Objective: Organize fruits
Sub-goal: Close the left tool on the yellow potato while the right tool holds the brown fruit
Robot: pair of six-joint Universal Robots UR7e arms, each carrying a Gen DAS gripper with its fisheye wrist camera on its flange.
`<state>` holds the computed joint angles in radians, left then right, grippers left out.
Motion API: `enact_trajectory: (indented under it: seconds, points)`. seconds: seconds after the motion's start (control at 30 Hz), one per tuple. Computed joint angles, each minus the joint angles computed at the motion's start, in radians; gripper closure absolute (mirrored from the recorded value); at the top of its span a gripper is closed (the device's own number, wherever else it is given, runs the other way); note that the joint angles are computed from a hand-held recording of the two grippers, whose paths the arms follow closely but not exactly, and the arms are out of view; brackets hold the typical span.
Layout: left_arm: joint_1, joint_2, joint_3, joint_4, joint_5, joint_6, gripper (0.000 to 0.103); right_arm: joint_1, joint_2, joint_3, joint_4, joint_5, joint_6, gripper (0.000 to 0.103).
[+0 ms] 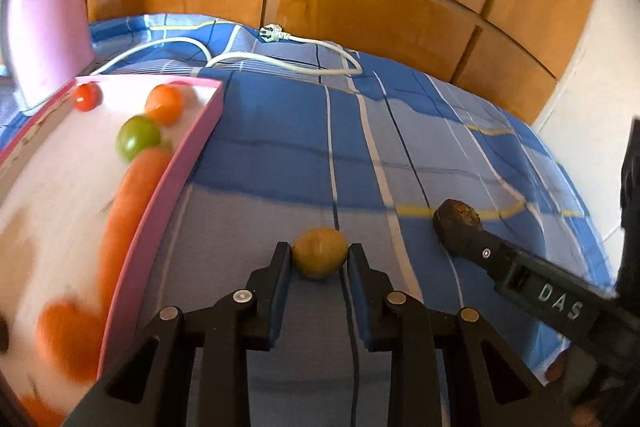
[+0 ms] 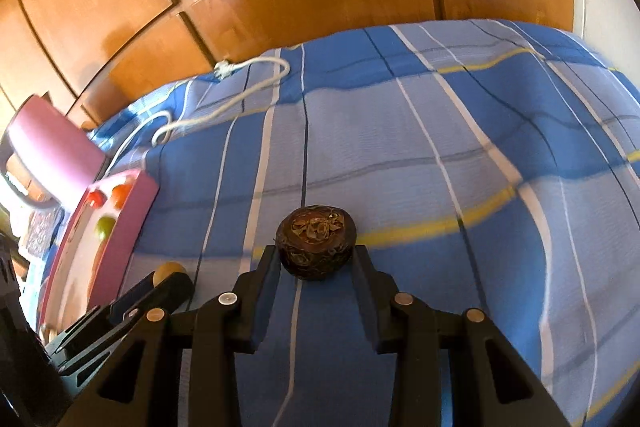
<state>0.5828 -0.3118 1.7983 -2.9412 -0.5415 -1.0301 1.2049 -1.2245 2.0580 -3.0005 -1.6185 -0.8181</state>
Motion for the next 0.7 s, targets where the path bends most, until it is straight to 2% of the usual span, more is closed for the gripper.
enact_trajectory:
  seconds: [0.2,0.4,0.5,0.63,0.7]
  points:
    - [-0.065,0.018,0.047,0.056,0.058,-0.086,0.075,-0.029,-0.090,0.098,0.021,0.003,-0.054,0.066]
    - [-0.064,0.036,0.072,-0.080,0.064,-0.031,0.074,-0.038,-0.094,0.115,-0.005,0.003,-0.084,0.066]
    - [-0.064,0.039,0.071,-0.089,0.065,-0.027,0.074,-0.033,-0.081,0.125,-0.057,-0.002,-0.101,0.063]
    - [-0.064,0.041,0.071,-0.095,0.064,-0.027,0.074,-0.019,-0.051,0.139,-0.152,-0.020,-0.131,0.050]
    - [-0.064,0.041,0.070,-0.096,0.065,-0.026,0.074,-0.013,-0.036,0.141,-0.194,-0.032,-0.139,0.050]
